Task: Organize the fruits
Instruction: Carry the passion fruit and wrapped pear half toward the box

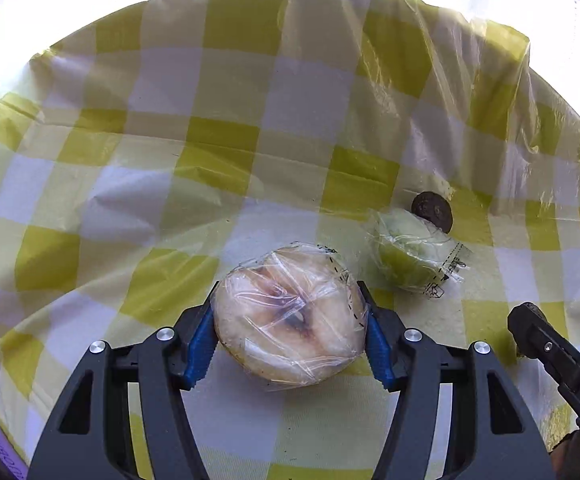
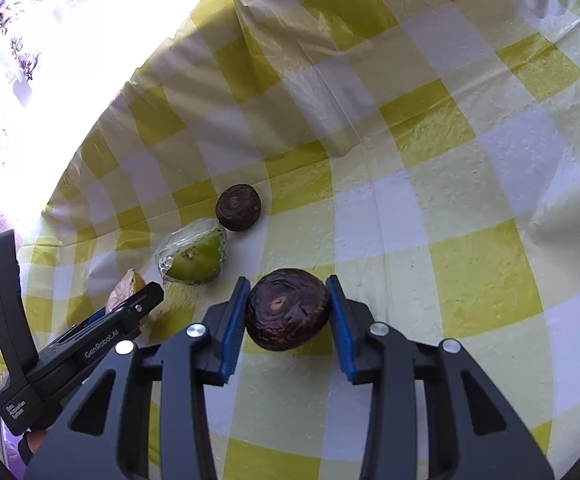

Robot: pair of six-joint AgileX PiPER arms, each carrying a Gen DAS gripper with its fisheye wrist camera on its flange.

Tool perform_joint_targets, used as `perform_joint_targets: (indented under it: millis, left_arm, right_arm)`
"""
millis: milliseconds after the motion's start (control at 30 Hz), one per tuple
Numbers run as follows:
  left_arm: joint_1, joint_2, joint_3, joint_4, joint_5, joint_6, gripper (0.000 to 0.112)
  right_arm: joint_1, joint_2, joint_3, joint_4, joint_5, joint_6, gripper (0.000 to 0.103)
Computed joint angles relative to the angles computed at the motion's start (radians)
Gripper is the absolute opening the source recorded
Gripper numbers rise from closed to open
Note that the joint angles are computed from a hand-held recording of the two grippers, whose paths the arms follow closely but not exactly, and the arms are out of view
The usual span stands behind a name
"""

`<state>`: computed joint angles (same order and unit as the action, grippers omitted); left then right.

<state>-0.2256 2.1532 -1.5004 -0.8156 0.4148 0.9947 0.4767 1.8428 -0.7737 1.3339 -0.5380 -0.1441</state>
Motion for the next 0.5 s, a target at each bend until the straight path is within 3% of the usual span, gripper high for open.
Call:
perform_joint_targets:
  millis: [167, 400, 500]
  left_arm:
    - [0.045, -0.157, 0.244, -0.31, -0.058, 0.333, 0.06]
    - [0.149, -0.334, 0.566, -0.677, 0.015, 0.812, 0.06]
    - [0.167, -0.394, 0.694, -0.851, 0.035, 1.049, 0.06]
  right_arm:
    - [0.008, -0.007, 0.017, -0.035, -0.02, 0.046, 0.039]
    - [0.006, -0.012, 0.006, -0.029, 0.026, 0.002, 0.039]
    - [0.058, -0.043, 0.052, -0.043, -0.003, 0.066, 0.039]
